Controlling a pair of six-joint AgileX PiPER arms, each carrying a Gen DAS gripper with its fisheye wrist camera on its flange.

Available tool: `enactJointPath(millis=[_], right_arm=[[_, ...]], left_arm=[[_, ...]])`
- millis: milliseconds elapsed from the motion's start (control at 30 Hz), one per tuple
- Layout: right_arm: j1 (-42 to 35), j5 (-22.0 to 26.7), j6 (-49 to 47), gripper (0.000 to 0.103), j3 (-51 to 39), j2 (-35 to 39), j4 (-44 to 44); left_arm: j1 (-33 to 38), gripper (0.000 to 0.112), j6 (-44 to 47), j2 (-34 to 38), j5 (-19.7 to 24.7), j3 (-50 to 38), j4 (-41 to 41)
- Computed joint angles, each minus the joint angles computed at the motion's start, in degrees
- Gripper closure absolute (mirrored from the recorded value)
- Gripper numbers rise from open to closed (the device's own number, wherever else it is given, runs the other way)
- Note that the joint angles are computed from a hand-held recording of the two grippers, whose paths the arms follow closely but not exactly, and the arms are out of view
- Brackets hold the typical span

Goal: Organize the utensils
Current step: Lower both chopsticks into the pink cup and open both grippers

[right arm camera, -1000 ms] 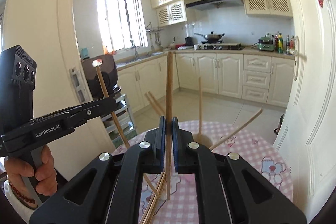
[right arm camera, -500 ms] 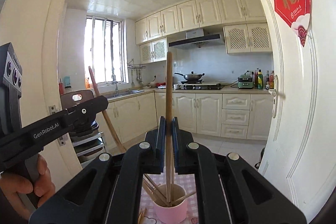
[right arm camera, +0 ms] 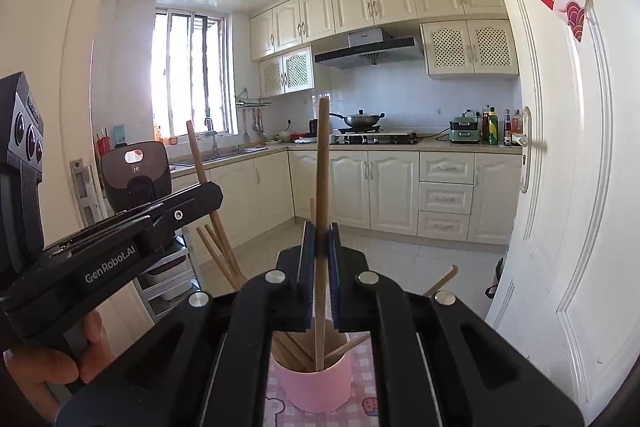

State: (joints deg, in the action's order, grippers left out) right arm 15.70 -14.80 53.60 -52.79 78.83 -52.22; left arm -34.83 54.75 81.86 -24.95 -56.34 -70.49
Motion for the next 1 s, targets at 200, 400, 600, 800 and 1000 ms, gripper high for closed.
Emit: enactJointPath(millis=[200, 400, 600, 800, 1000], right_arm=[[0.1, -0.13, -0.81, 0.098, 1.05, 0.35, 0.49], [1.08, 0.75, -3.37, 0.098, 1.66, 0.75, 3.22], [1.64, 1.72, -4.04, 0.098, 2.2, 2.35, 3.67], [2.21, 1.82, -6.6, 0.098, 3.17, 1.96, 6.54], [1.84, 2.27, -3.12, 0.098, 3.15, 1.35, 3.54]], left_arm=[[0.81, 0.106, -1.61, 1.89, 1.78, 1.6, 0.75], [1.31, 0.106, 0.22, 3.69, 3.36, 2.18, -1.4], [2.39, 0.106, 1.57, 3.75, 5.36, 2.46, -2.76], [2.21, 0.106, 4.05, 3.53, 5.36, 2.47, -5.46], [1.7, 0.099, 13.01, 3.53, 4.86, 1.02, -15.51]])
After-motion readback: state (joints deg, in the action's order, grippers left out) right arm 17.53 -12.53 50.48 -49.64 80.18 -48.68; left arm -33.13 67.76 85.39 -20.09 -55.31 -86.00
